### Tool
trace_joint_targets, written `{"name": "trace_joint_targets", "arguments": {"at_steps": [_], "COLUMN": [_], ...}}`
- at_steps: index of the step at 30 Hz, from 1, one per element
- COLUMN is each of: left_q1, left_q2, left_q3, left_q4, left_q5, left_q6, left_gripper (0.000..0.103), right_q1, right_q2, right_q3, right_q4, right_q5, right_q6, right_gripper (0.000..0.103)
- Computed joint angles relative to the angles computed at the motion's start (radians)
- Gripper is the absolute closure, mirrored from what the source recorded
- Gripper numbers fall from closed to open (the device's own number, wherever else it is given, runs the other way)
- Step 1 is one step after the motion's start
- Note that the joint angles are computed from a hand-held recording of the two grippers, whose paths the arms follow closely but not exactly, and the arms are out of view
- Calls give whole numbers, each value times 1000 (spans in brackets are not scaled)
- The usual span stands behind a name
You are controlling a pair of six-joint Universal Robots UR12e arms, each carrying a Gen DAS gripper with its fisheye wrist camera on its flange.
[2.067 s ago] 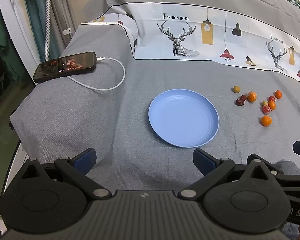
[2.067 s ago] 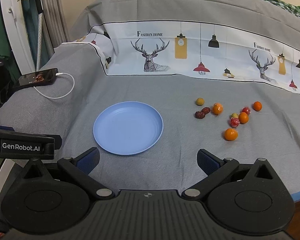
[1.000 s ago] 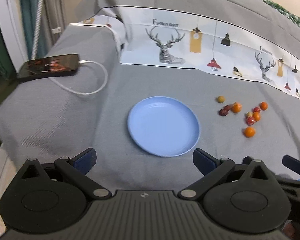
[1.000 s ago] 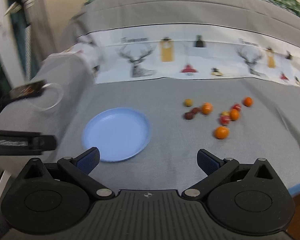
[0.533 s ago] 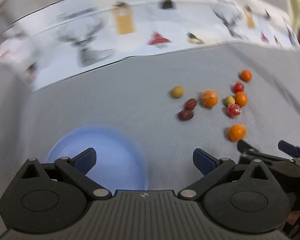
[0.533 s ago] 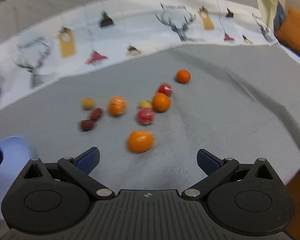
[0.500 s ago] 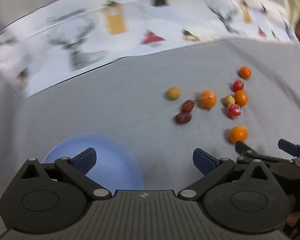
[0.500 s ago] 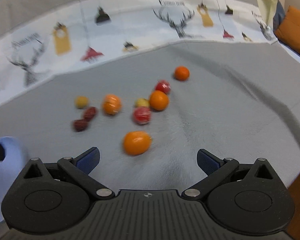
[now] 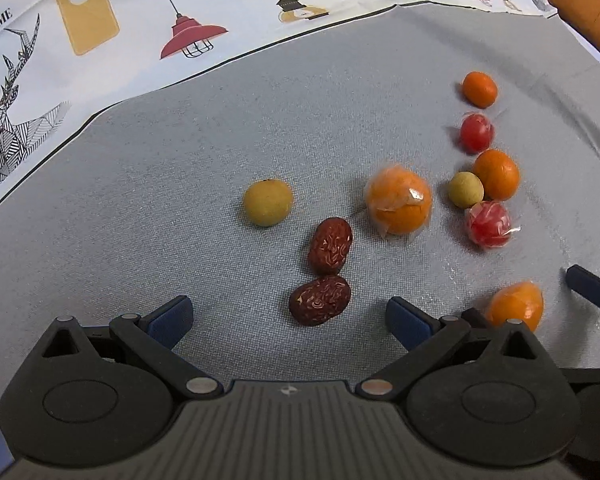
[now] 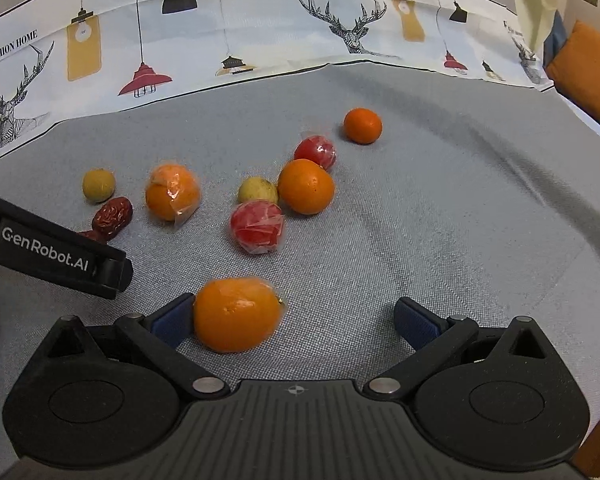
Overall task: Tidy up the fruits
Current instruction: 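Grasp a red date with the left tool while the right tool grasps a mandarin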
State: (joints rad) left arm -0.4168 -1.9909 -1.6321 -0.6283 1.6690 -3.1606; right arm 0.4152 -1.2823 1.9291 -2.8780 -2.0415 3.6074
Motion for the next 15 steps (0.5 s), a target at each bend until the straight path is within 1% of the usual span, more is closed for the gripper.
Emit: {"name": "trace_joint_targets", "arguments": {"at_steps": [1,2,3,4,5,6,8,10,13,15], "left_q1": [0,0,-3,-7,-7,-5,-4,-3,-7,-12], "left_q2": [1,4,13,14,17,24,41,70,131,189], "left_q3": [-4,-12,-20,-17,-19,-24,-27,-40,-74,-104], "left_q4": [17,46,62,61,70,83,64,64,64,46], "left_q5": [-5,-11,-8,7,11,2,-4,-8,5,12], "left_q6": [3,11,20,24,14,-1,-23,-44,-80,-112], "left_gripper": [15,41,61,74,74,74,74,74,74,74], "right_q1": [1,0,-2,-7,-4,3,0,-5,-1,2], "right_q2": [2,2,-4,-11,-15,-16,-20,-26,-26,-37], "right_q3": [-1,-2,0,9,18,18,20,26,34,41], "right_q4": [-2,-1,1,-26,-61,-65,-62,-84,-151,-178], "right_q5": [-3,-3,8,28,18,-6,6,8,-37,-59], "right_q6": [-2,-4,-4,-9,-28,-49,-45,-27,-39,-65], "right_gripper": [1,1,9,39,62,61,61,61,61,61]}}
